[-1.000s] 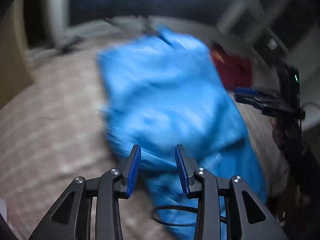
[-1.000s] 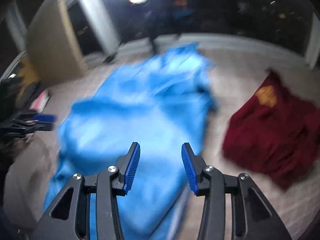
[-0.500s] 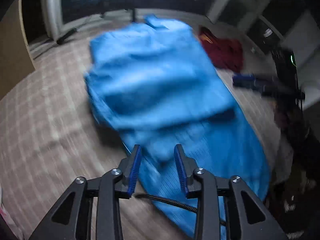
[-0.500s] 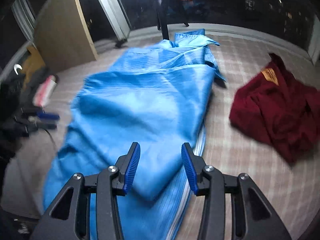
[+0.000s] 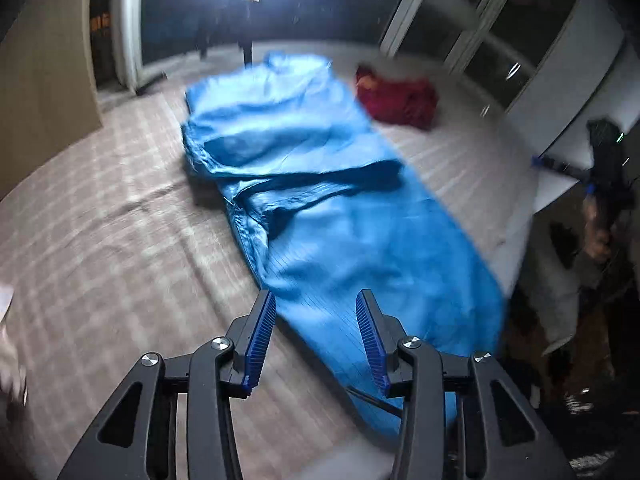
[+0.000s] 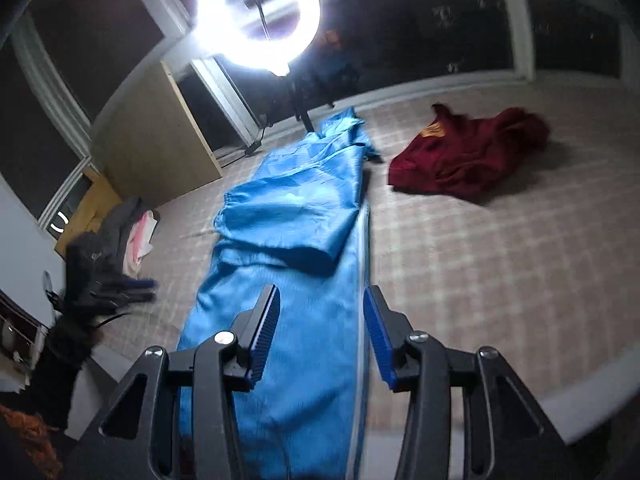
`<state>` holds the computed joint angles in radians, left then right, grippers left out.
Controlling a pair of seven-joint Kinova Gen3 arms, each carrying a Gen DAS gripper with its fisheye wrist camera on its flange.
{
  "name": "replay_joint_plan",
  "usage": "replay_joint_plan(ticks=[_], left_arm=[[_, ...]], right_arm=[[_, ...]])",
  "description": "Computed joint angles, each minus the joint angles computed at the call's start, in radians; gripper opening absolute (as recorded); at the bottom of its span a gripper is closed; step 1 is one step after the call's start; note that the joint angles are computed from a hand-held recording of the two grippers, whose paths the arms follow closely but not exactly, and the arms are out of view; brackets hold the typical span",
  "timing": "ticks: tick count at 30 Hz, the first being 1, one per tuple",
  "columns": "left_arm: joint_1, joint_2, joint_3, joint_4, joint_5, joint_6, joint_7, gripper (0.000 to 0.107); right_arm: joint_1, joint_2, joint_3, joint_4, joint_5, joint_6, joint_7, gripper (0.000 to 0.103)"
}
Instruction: Fold clothes
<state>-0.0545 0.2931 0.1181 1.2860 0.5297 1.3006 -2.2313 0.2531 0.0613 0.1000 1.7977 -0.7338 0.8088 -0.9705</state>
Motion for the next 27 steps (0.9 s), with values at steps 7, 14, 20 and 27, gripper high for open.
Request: replay_joint_plan(ticks=[7, 14, 20, 27], left_arm=[[0.155, -0.218, -0.281, 0.324, 0.080, 0.104, -0.091, 0.046], [0.108, -0.289, -0.117, 0.629, 0.085, -0.035, -0.052, 0.046], [0.126, -0.200, -0.049, 0.671, 0.111, -0.146, 0.017, 0.047], [0.161, -0.132, -0.002, 0.660, 0.069, -0.191, 0.057, 0.047]], right_arm=[[0.051, -0.214, -0.094, 0.324, 0.179, -0.068, -0.166, 0.058], [-0.147, -0.109, 0.027, 0.523, 0.128, -0.253, -0.124, 0.058], [-0.088, -0.004, 0.012, 0.495, -0.005, -0.208, 0.080, 0.058], [-0.054, 0.093, -0.057, 0.446, 0.005, -0.188, 0.147, 0.058]])
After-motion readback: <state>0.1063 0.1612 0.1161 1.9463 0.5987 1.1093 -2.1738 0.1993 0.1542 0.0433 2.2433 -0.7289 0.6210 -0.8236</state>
